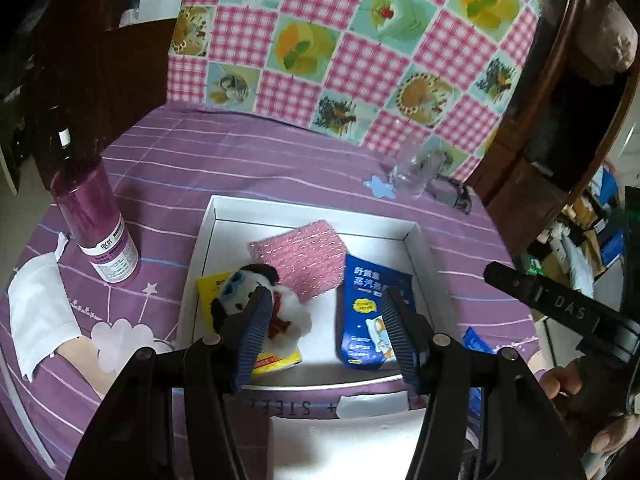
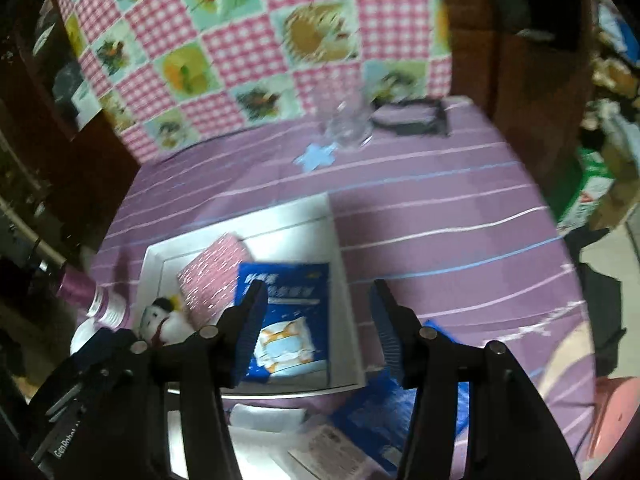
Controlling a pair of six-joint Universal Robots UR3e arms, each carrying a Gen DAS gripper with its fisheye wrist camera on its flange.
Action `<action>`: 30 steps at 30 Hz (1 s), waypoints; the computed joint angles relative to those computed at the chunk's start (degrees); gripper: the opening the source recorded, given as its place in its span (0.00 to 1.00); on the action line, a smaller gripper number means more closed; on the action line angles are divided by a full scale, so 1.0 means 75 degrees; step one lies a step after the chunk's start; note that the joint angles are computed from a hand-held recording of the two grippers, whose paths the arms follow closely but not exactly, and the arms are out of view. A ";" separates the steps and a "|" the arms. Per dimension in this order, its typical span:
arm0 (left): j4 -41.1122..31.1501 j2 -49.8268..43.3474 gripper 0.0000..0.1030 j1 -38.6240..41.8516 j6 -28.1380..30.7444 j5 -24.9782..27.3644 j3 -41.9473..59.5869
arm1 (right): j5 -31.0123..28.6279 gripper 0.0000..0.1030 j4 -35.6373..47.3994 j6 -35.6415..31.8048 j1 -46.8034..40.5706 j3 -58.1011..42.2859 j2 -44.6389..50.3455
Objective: Organize soft objects
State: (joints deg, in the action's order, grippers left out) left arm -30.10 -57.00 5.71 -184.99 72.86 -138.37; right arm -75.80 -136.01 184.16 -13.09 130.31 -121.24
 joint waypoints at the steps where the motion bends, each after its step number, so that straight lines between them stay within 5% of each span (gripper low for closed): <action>1: -0.0053 0.0086 0.55 -0.0009 0.0118 -0.0038 0.0007 | 0.0092 0.53 0.0321 -0.0144 -0.0110 -0.0091 -0.0129; 6: -0.0356 -0.0312 0.60 -0.0964 0.0038 0.1062 0.0612 | 0.0465 0.53 0.2642 -0.0863 -0.0612 -0.0929 -0.0430; 11: -0.1549 -0.0367 0.61 -0.1237 0.0168 0.1049 0.1172 | 0.1277 0.53 0.4606 -0.1788 -0.1599 -0.1324 -0.0960; 15: -0.1613 -0.0764 0.61 -0.1888 -0.0231 0.1701 0.1411 | 0.1756 0.53 0.5706 -0.2392 -0.2395 -0.1482 -0.1448; 21: -0.1290 -0.1491 0.61 -0.2349 -0.0608 0.2212 0.1517 | 0.2039 0.53 0.6318 -0.2999 -0.2657 -0.1714 -0.1456; 30: -0.1560 -0.1328 0.61 -0.1878 -0.0779 0.1842 0.1441 | 0.1981 0.53 0.6029 -0.2823 -0.2329 -0.1647 -0.1082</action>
